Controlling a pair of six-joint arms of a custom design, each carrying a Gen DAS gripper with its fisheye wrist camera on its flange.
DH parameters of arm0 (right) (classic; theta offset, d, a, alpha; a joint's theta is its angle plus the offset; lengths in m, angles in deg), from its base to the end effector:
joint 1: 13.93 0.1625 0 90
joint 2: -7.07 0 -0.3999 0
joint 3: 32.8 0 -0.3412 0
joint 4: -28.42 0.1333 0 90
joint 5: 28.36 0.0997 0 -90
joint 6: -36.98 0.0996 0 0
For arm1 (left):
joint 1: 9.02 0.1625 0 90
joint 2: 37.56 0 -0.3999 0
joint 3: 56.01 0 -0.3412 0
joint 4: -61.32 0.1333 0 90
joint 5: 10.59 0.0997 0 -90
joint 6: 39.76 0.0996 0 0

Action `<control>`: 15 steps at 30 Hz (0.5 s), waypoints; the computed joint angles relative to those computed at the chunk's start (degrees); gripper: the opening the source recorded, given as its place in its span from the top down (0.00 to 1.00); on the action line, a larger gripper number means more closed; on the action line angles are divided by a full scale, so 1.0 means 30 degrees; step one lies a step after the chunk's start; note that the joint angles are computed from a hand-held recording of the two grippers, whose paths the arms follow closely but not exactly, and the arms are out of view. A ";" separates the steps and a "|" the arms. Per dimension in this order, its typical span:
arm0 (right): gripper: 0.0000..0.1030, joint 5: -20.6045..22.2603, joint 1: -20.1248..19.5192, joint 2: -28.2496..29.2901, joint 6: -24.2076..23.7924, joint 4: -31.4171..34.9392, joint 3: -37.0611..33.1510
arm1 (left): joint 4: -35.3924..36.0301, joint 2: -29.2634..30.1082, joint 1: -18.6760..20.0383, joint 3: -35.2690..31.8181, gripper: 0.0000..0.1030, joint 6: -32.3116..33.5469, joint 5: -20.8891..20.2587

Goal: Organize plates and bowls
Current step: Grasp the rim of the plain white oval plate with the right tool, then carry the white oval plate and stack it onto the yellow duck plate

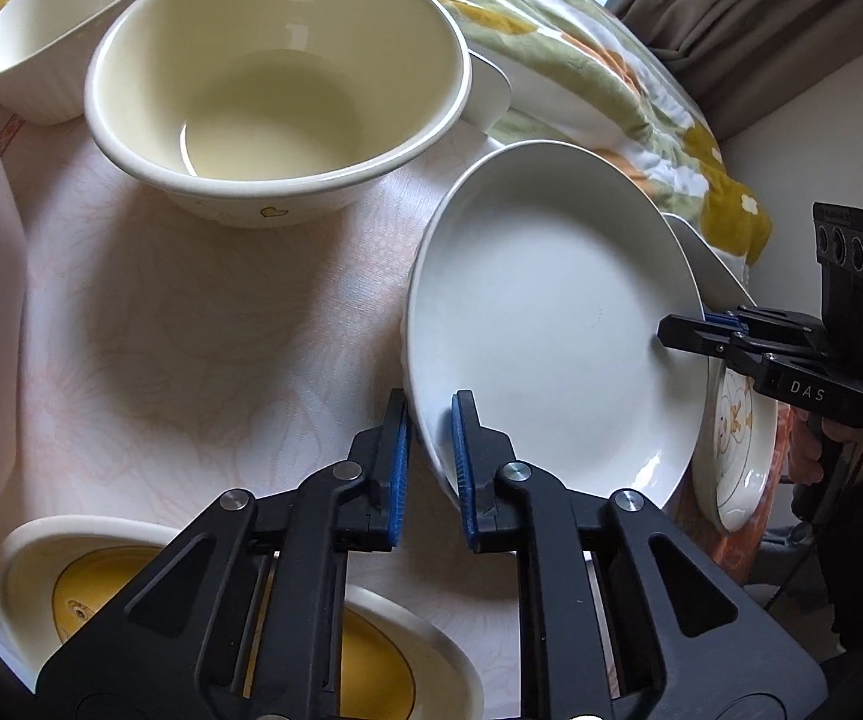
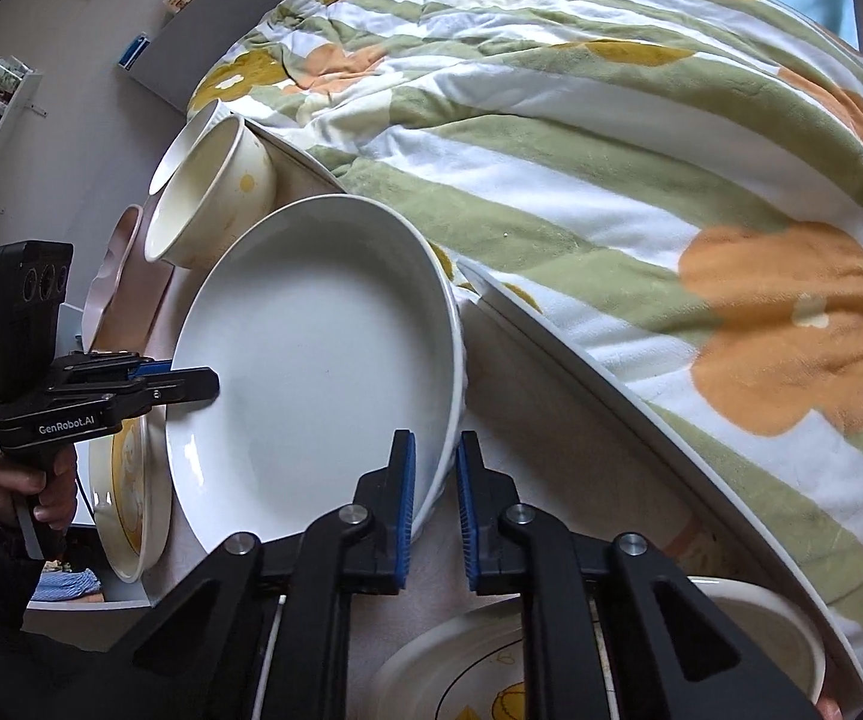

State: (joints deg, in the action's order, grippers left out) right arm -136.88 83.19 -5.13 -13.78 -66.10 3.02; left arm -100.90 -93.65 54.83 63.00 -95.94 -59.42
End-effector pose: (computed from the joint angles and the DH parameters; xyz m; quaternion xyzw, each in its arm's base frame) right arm 0.1959 -0.7483 -0.0116 0.4943 -0.8388 -0.2110 0.0865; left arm -0.0370 -0.5265 0.1327 -0.2693 0.8938 -0.2878 0.2139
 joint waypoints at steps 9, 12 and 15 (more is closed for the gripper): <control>0.88 0.0074 -0.0001 -0.0220 -0.0227 -0.0523 0.0435 | 0.1968 -0.0243 -0.0515 -0.0486 0.88 -0.0591 0.1027; 0.88 0.0174 0.0083 -0.0373 -0.0161 -0.0744 0.0593 | 0.2443 -0.0492 -0.0635 -0.0597 0.88 -0.0679 0.1066; 0.88 0.0232 0.0180 -0.0652 -0.0101 -0.1071 0.0948 | 0.2844 -0.0746 -0.0866 -0.0624 0.88 -0.0782 0.1185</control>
State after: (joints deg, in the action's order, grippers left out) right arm -136.18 83.73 -7.09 -14.08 -69.31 5.86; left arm -92.36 -95.89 52.23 61.13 -98.28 -55.86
